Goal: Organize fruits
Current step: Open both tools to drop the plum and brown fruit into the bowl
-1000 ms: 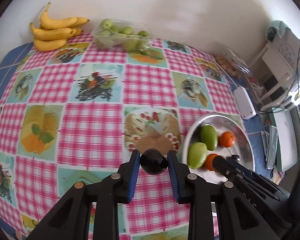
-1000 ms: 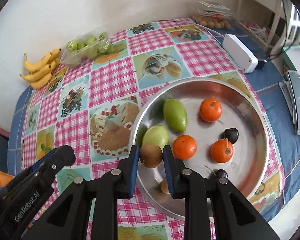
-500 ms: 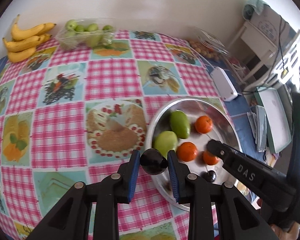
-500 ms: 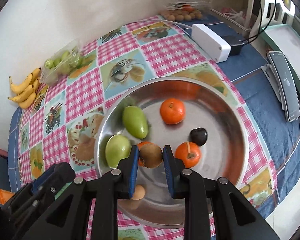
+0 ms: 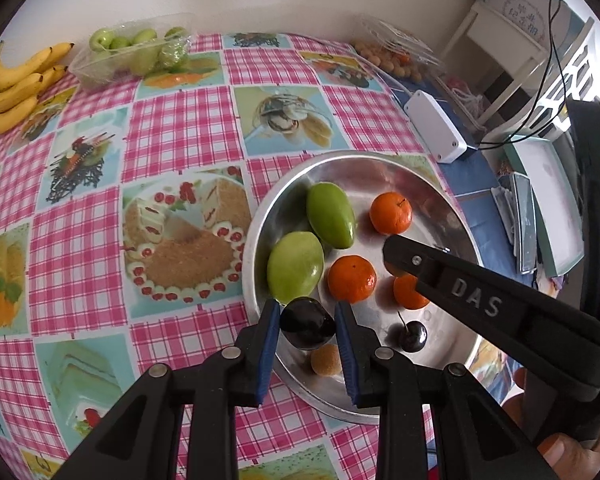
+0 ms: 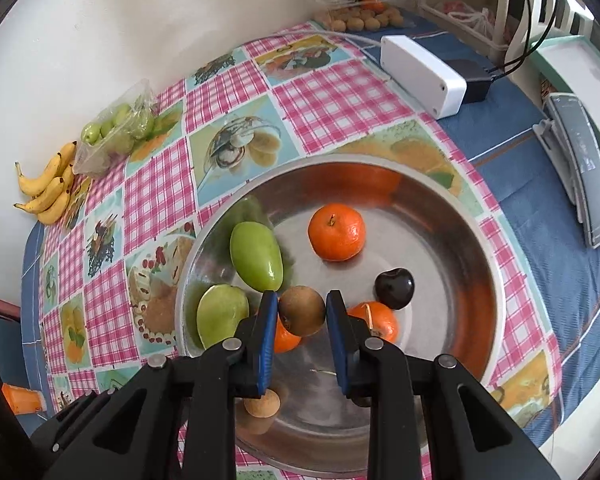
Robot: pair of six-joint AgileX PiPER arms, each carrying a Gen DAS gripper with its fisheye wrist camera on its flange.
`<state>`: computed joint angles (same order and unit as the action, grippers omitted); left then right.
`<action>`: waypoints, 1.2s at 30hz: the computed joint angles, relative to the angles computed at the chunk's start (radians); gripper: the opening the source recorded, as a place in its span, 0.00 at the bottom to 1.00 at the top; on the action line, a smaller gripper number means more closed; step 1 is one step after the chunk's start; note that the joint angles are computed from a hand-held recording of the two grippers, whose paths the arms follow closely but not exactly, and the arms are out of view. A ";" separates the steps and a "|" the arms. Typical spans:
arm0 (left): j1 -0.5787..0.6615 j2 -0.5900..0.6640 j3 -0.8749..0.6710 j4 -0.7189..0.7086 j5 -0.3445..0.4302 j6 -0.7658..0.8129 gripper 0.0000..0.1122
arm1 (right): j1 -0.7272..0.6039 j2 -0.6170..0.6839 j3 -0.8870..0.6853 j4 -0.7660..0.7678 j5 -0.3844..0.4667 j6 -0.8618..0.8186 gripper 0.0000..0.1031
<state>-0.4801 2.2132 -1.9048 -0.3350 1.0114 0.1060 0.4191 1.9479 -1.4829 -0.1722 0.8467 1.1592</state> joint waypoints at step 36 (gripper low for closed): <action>-0.021 0.079 -0.075 0.030 0.053 -0.043 0.29 | -0.024 0.051 -0.021 0.025 0.002 -0.011 0.27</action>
<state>-0.5009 2.2919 -1.9795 -0.3053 1.0649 0.0628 0.3946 1.9990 -1.5035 -0.1468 0.8483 1.1479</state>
